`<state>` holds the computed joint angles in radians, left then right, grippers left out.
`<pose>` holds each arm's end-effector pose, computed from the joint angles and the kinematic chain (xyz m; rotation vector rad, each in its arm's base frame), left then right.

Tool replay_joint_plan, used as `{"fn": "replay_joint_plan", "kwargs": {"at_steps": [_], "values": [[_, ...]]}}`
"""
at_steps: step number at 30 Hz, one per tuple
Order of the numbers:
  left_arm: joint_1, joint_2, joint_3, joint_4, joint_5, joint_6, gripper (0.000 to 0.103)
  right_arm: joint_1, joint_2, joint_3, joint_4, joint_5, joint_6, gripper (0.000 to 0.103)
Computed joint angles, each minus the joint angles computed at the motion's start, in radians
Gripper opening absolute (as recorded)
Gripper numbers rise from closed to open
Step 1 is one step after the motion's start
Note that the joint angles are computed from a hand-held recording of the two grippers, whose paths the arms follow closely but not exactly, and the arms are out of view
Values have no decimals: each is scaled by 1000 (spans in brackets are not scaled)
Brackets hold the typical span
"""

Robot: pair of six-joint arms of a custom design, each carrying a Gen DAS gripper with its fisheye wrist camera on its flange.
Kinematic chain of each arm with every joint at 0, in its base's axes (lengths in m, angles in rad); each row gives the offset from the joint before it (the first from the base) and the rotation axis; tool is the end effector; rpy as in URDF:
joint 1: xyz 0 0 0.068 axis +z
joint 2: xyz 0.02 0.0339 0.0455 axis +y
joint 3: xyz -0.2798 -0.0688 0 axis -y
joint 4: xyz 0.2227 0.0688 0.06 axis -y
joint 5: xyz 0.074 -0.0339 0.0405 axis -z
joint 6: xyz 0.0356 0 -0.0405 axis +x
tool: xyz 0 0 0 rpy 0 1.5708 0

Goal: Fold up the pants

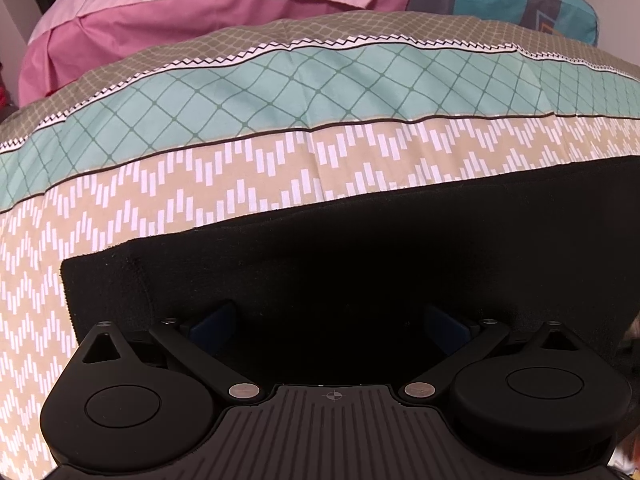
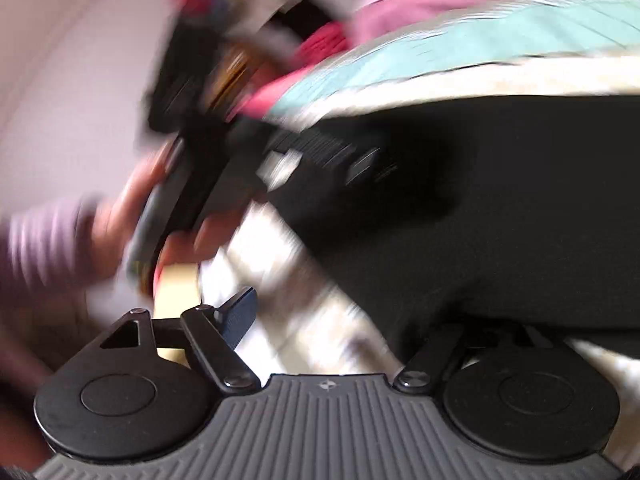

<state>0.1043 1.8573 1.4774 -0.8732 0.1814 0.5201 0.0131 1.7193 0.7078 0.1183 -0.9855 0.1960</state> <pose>0.3609 0.0313 0.2515 0.6140 2.7144 -0.1039 0.2887 0.0335 0.1603 -0.2203 2.2984 1.2949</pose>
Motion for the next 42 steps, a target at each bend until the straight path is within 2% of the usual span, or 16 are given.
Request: {"fn": "replay_joint_plan", "kwargs": {"at_steps": [2,3,5,7,15,21,25,26,27,28,31,35,38,40,41,42], "values": [[-4,-13,-19,13,-8,-7,103,-19,33,-29,164,-15,174,76],[-5,-16,-21,13,-12,-8,103,-3,24,-29,145,-8,148,78],[-5,-21,-25,11,-11,-8,103,34,-7,6,-77,-11,-76,82],[2,-17,-21,6,4,-4,103,30,-124,-81,-101,57,-200,80],[69,-101,-78,-6,65,57,103,-207,-358,-102,-419,63,-290,81],[175,-207,-187,19,110,120,103,-151,-312,-117,-94,120,-36,69],[203,-189,-223,55,101,119,103,-96,-150,0,-96,194,-47,59],[204,-203,-242,68,97,130,103,-89,-102,26,-84,236,-49,47],[196,-213,-258,82,85,130,103,-107,-71,46,-78,257,-31,15],[190,-222,-272,94,77,132,103,-138,-37,52,-37,262,33,0],[182,-234,-303,121,76,127,103,-216,-67,-48,212,404,343,5],[181,-244,-317,126,84,122,103,-161,-142,-38,125,341,208,24],[170,-246,-328,146,66,107,103,-79,-141,-33,66,311,109,27],[162,-246,-327,148,51,97,103,-67,-108,-20,47,374,64,24],[162,-246,-323,142,50,94,103,-102,-80,-24,80,374,84,0],[162,-247,-322,139,51,94,103,-147,-65,-35,126,375,153,0]]}}
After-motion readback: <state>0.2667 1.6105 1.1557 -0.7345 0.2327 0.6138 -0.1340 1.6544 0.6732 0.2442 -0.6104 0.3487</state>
